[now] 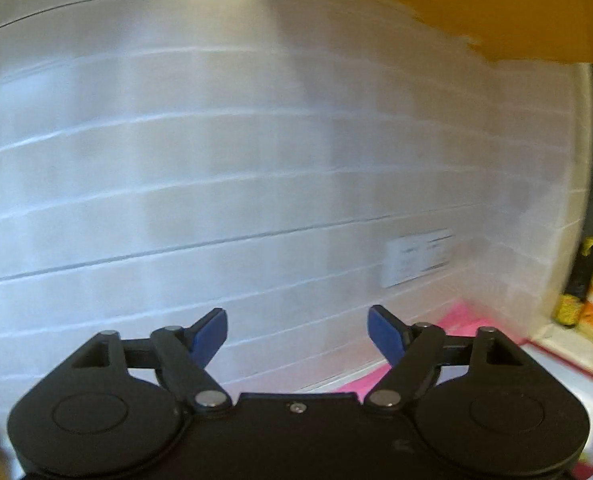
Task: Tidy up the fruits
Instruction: 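Grasp a large orange with the left tool while the right tool grasps a green fruit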
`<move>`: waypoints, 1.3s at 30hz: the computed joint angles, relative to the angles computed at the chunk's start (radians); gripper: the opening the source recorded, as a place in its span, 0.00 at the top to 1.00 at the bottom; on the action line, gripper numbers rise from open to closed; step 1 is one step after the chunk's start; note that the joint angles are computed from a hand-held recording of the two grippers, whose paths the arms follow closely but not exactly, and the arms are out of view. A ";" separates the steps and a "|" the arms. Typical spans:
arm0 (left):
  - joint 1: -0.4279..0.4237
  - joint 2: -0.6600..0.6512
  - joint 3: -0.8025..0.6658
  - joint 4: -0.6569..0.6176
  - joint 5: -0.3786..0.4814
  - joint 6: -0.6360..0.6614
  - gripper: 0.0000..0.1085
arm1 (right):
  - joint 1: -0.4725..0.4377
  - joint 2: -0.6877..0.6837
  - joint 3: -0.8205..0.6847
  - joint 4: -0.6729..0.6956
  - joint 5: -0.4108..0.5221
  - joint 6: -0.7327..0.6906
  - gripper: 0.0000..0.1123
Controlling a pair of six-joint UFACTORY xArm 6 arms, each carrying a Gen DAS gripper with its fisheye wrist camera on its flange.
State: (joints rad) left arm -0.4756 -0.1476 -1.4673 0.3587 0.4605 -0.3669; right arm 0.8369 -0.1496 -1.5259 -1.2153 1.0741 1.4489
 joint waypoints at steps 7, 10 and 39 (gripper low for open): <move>0.128 -0.043 0.204 -0.112 0.075 -0.039 0.11 | -0.077 0.169 -0.051 0.332 -0.281 -0.227 0.08; 0.145 0.000 0.252 -0.170 0.075 -0.104 0.11 | -0.083 0.242 -0.052 0.481 -0.329 -0.291 0.08; 0.130 0.367 0.108 -0.396 0.043 -0.136 0.33 | -0.032 0.495 -0.065 0.902 -0.346 -0.382 0.38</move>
State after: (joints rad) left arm -0.3451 0.2198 -1.3598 -0.0372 0.5038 -0.5029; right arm 0.8048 0.3453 -1.5906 -0.3138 0.7280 1.0667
